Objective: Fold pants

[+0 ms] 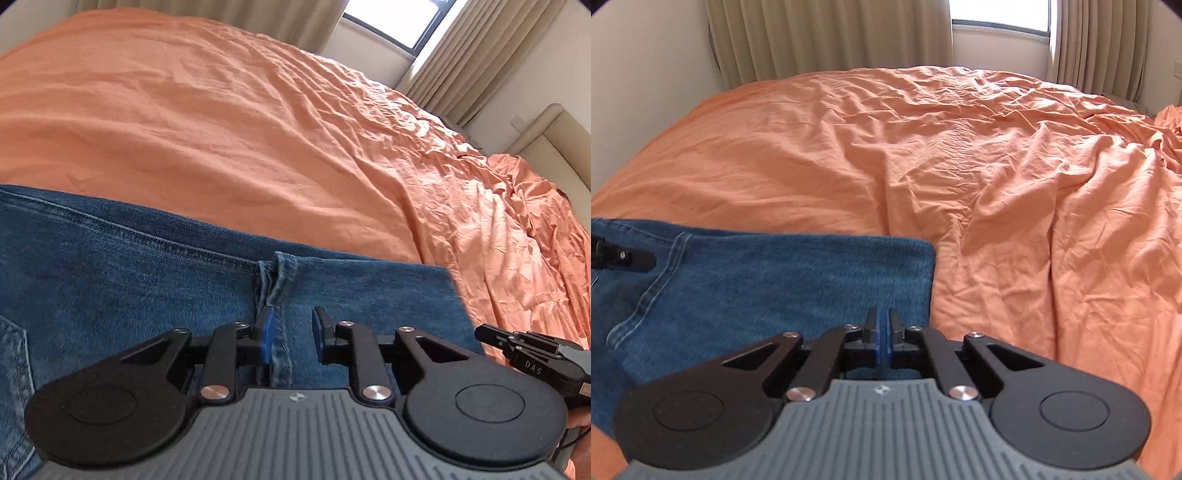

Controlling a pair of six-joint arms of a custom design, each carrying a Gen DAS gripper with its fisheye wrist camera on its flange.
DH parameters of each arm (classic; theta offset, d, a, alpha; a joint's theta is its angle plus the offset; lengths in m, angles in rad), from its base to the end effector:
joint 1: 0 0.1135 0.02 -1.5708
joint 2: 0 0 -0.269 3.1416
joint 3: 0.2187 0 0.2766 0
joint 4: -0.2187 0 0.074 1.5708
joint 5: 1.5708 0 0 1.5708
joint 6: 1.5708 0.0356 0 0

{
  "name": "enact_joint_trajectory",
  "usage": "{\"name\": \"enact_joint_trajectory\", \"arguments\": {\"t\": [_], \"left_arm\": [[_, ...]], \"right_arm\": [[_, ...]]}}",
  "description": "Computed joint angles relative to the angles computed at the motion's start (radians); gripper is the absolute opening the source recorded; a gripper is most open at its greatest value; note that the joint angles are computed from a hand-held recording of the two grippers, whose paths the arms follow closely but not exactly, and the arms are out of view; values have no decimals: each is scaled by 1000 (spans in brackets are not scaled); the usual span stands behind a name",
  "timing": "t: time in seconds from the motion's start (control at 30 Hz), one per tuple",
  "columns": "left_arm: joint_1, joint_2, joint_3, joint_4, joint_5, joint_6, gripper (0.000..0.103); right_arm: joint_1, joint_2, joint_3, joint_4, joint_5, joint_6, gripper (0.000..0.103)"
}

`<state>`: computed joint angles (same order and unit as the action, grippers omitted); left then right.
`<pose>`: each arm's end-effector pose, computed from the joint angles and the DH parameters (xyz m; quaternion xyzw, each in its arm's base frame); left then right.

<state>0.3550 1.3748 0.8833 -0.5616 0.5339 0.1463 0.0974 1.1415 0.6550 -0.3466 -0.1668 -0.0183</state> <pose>0.2743 0.0823 0.2119 -0.0300 0.9344 -0.1858 0.3024 0.2464 0.0300 0.2042 -0.0837 0.9262 0.0918 0.3559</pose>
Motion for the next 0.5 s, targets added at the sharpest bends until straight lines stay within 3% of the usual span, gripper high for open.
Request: {"name": "enact_joint_trajectory", "arguments": {"t": [0.13,0.23,0.37,0.5], "left_arm": [[6,-171,-109,-58,1,52,23],[-1,-191,-158,-85,4,47,18],[-52,-225,-230,-33,-121,-6,5],[-96,-196,-246,2,-174,-44,5]], "right_arm": [[40,-324,-168,-115,37,53,0],[88,-451,-261,-151,82,98,0],[111,-423,-308,-111,101,110,0],[67,-372,-359,-6,46,72,0]]}}
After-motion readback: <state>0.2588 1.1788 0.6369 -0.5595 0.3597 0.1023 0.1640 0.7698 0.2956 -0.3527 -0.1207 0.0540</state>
